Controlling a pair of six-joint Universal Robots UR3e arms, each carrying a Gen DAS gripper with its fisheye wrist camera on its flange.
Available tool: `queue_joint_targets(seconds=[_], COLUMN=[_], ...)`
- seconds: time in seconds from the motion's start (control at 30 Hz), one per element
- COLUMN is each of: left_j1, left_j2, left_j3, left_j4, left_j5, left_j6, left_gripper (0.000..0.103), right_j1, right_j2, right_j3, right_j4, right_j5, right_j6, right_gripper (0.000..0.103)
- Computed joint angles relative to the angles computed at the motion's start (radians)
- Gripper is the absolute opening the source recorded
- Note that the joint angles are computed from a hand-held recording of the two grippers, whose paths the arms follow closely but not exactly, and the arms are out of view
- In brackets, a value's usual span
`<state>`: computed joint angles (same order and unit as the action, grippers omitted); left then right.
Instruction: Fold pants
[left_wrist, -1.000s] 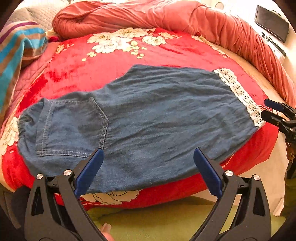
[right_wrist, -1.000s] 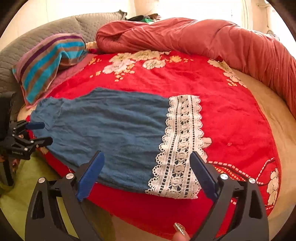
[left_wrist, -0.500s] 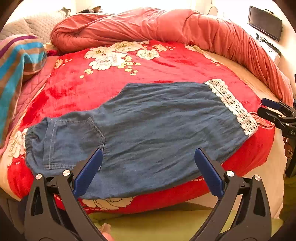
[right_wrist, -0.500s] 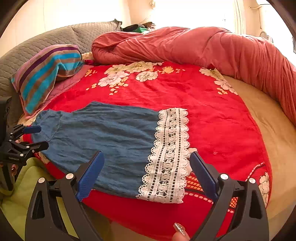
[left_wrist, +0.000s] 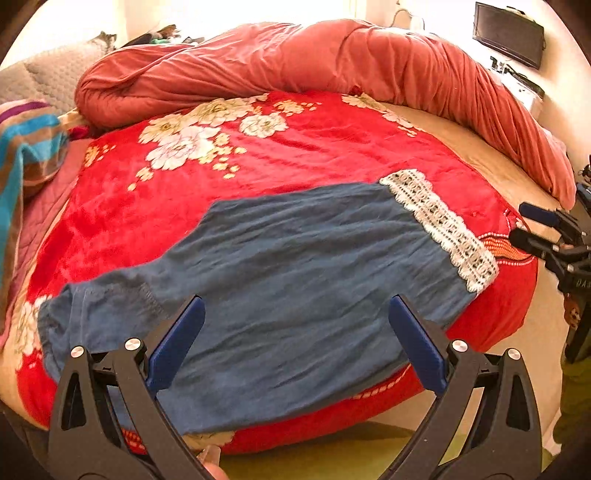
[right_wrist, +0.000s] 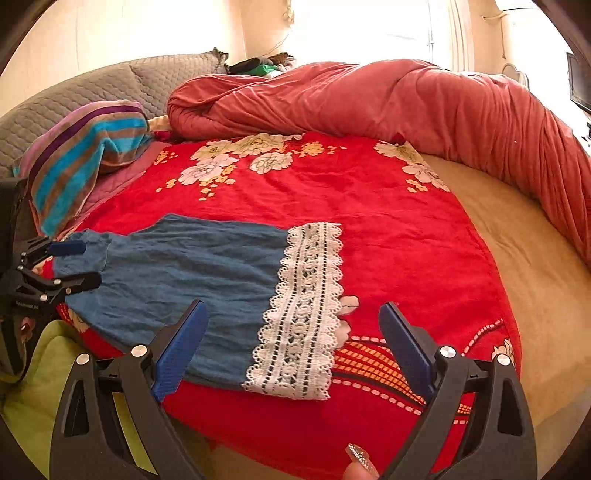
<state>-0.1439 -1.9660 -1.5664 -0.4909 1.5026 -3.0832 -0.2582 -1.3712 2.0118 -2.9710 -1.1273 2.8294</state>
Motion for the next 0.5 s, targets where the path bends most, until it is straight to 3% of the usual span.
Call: queue_joint_targets(seconds=[0.23, 0.5], left_j1=[-0.044, -0.077], left_j2=[-0.135, -0.369], left_j3=[0.236, 0.629], left_j4=[-0.085, -0.248], left_j5=[-0.006, -0.023], left_j6=[0.027, 0.068], left_gripper=[0.093, 0.093], right_j1=[-0.019, -0.034], right_j2=[0.009, 0.042], right_j3=[0.020, 0.045], right_j4=[0.005, 0.014], right_j5=[0.010, 0.019], right_j6=[0.003, 0.022], right_gripper=[0.093, 0.093])
